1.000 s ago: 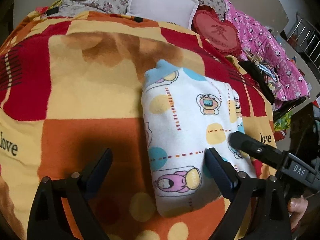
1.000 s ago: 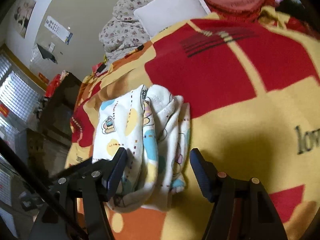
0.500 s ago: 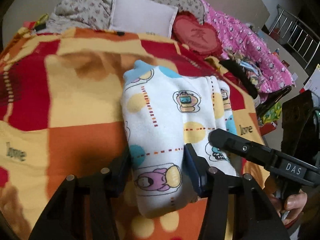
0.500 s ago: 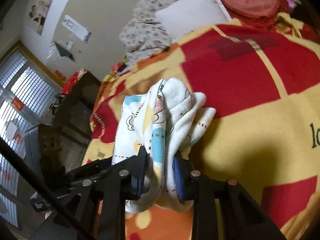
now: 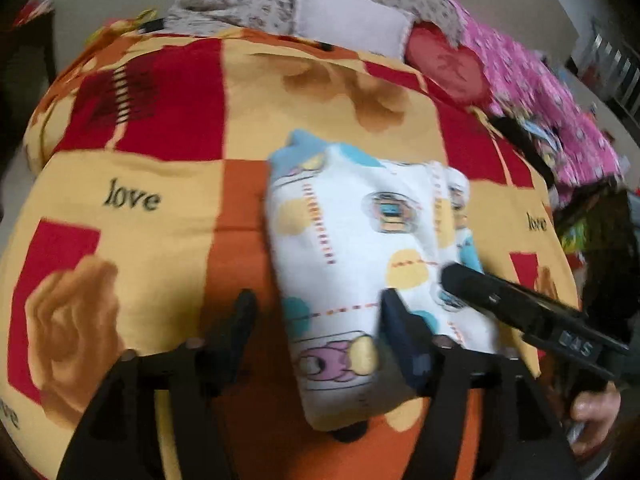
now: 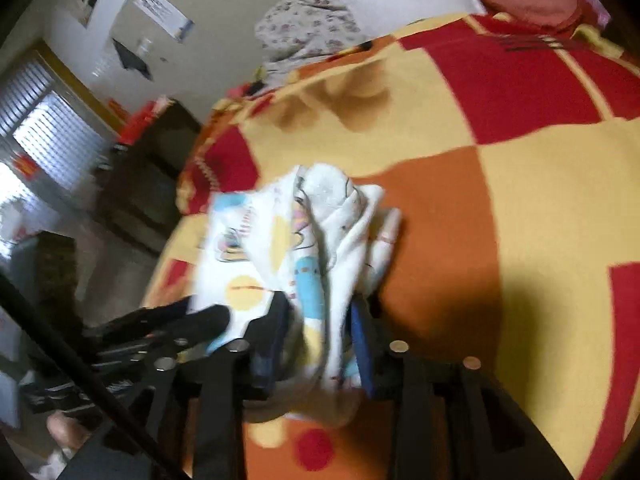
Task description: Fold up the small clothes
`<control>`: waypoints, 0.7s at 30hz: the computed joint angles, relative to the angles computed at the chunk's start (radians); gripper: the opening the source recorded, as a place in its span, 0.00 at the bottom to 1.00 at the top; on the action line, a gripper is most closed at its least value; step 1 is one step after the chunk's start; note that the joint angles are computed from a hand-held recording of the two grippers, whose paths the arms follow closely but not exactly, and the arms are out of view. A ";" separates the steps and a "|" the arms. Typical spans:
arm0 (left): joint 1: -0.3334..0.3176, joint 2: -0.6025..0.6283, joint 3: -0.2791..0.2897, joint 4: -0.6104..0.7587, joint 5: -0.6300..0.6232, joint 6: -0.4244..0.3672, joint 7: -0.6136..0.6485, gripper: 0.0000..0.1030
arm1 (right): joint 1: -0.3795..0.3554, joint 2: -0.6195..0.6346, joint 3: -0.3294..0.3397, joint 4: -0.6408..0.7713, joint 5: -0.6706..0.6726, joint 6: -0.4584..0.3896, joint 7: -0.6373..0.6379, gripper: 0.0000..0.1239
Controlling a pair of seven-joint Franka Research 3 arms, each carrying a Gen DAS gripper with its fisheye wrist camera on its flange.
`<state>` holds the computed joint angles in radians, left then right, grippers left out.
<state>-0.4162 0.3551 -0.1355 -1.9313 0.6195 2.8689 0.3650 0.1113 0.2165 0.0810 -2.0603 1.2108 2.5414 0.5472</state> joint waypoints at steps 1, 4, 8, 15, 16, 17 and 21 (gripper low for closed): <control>-0.004 -0.007 0.005 -0.007 0.005 0.002 -0.013 0.69 | 0.003 -0.011 0.000 -0.012 0.001 0.014 0.001 0.34; -0.035 -0.029 0.033 -0.008 0.066 -0.035 -0.065 0.69 | 0.006 -0.059 -0.004 -0.040 0.003 0.036 -0.003 0.34; -0.053 -0.041 0.030 0.023 0.161 -0.141 -0.121 0.69 | 0.036 -0.138 -0.008 -0.087 0.029 0.123 -0.078 0.34; -0.032 -0.023 0.003 0.040 0.205 -0.172 -0.164 0.73 | 0.092 -0.099 -0.007 -0.047 -0.059 0.195 -0.030 0.32; -0.033 -0.021 0.003 0.042 0.213 -0.175 -0.170 0.74 | 0.097 -0.089 -0.007 -0.049 -0.099 0.205 0.006 0.32; -0.033 -0.018 0.004 0.045 0.220 -0.177 -0.176 0.76 | 0.102 -0.065 -0.009 -0.042 -0.157 0.212 0.065 0.32; -0.031 -0.013 0.004 0.041 0.225 -0.160 -0.192 0.77 | 0.074 -0.028 0.013 -0.041 -0.171 0.203 0.106 0.32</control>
<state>-0.4468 0.3423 -0.1311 -1.8902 0.8440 2.7085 0.1726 0.1848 0.1884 0.0937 -2.1017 1.0401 2.7444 0.6528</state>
